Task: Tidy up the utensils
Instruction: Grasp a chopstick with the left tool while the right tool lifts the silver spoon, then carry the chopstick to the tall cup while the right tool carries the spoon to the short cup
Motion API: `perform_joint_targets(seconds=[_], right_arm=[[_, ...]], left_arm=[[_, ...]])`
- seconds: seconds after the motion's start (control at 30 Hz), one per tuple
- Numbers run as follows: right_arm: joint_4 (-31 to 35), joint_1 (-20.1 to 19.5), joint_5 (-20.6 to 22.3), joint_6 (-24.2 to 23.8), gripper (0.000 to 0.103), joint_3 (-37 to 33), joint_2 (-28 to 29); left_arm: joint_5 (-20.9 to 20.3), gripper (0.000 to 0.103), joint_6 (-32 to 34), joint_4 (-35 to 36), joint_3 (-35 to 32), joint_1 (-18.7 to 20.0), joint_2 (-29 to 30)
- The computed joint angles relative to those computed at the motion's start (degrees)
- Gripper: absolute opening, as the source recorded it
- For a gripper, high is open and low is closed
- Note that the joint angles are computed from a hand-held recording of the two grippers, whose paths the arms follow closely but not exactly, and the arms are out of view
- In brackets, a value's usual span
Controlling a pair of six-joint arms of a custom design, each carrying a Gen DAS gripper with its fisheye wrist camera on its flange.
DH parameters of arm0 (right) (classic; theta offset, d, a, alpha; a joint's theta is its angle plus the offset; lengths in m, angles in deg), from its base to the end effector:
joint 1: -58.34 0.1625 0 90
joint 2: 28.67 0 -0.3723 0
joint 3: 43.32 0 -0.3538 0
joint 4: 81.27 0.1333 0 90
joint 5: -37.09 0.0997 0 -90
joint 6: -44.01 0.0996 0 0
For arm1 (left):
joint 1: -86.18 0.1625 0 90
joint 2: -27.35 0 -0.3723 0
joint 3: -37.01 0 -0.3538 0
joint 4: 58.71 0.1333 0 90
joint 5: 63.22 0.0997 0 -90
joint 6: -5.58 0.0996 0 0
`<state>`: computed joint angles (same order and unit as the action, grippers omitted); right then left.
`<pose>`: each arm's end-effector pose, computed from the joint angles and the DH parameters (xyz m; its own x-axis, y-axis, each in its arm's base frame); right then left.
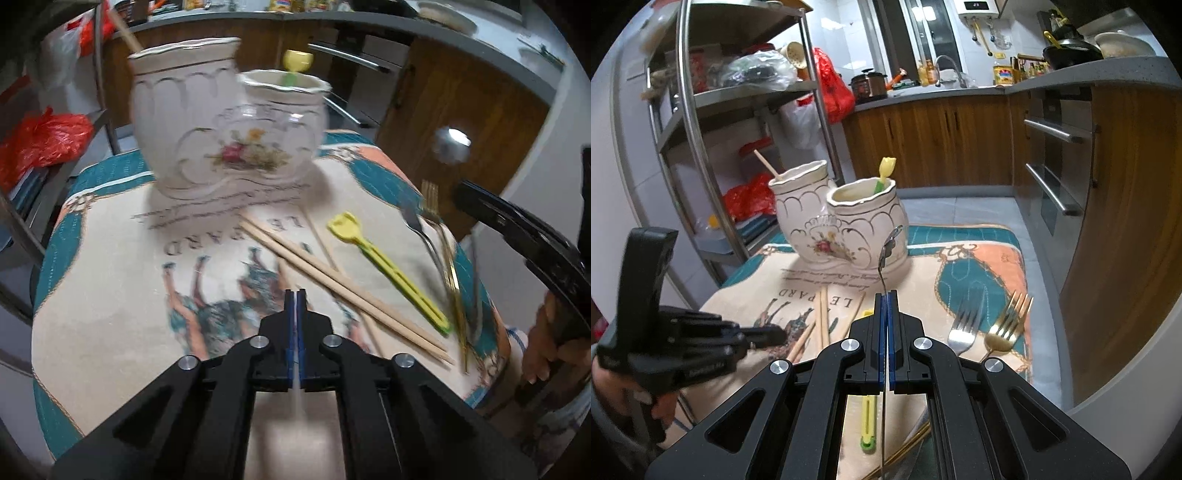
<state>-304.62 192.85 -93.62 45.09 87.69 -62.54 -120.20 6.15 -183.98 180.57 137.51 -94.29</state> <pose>0.3223 -0.2303 0.0169 -0.8212 -0.2457 0.5150 -0.5503 0.5801 -0.6006 -0.0093 -0.3118 0.2891 -0.7272 0.4332 -0.5325 0.6152 0.7554 -0.2256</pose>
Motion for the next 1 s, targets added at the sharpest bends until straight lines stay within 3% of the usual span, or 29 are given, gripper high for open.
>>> perform_joint_targets(seconds=[0.13, 0.2, 0.27, 0.3, 0.4, 0.7, 0.83, 0.9, 1.0], right_arm=[[0.99, 0.12, 0.04, 0.19, 0.002, -0.34, 0.16], [1.60, 0.54, -0.21, 0.05, 0.002, -0.41, -0.01], [1.65, 1.02, -0.77, -0.14, 0.002, -0.49, -0.09], [1.50, 1.13, -0.89, -0.14, 0.002, -0.48, -0.14], [-0.33, 1.40, -1.27, -0.48, 0.002, -0.29, -0.06], [-3.28, 2.41, -2.53, -2.93, 0.002, -0.99, 0.02], [-5.05, 3.01, -2.77, -5.01, 0.002, -2.38, 0.30], [-6.22, 3.28, -2.60, -6.36, 0.002, -3.26, 0.67], [-7.86, 3.31, -1.74, -8.61, 0.002, -4.60, 1.28]], left_arm=[[1.67, 0.026, -2.50, 2.53, 1.26, -1.91, 0.78], [3.58, 0.027, -2.45, 2.34, 2.72, -3.54, -0.09], [4.74, 0.024, -2.26, 2.40, 3.57, -4.48, -0.64], [5.14, 0.010, -2.16, 2.32, 3.61, -4.61, -0.55], [3.06, 0.005, -0.55, 1.19, 2.38, -2.47, 0.43], [1.47, 0.004, 4.82, -1.04, -0.43, -0.02, -2.16], [-2.06, 0.004, 10.79, -8.75, -1.50, 2.26, -3.17], [-6.60, 0.004, 14.78, -14.01, -2.22, 4.62, -3.20], [-10.20, 0.004, 19.06, -20.00, -2.70, 6.50, -2.93]])
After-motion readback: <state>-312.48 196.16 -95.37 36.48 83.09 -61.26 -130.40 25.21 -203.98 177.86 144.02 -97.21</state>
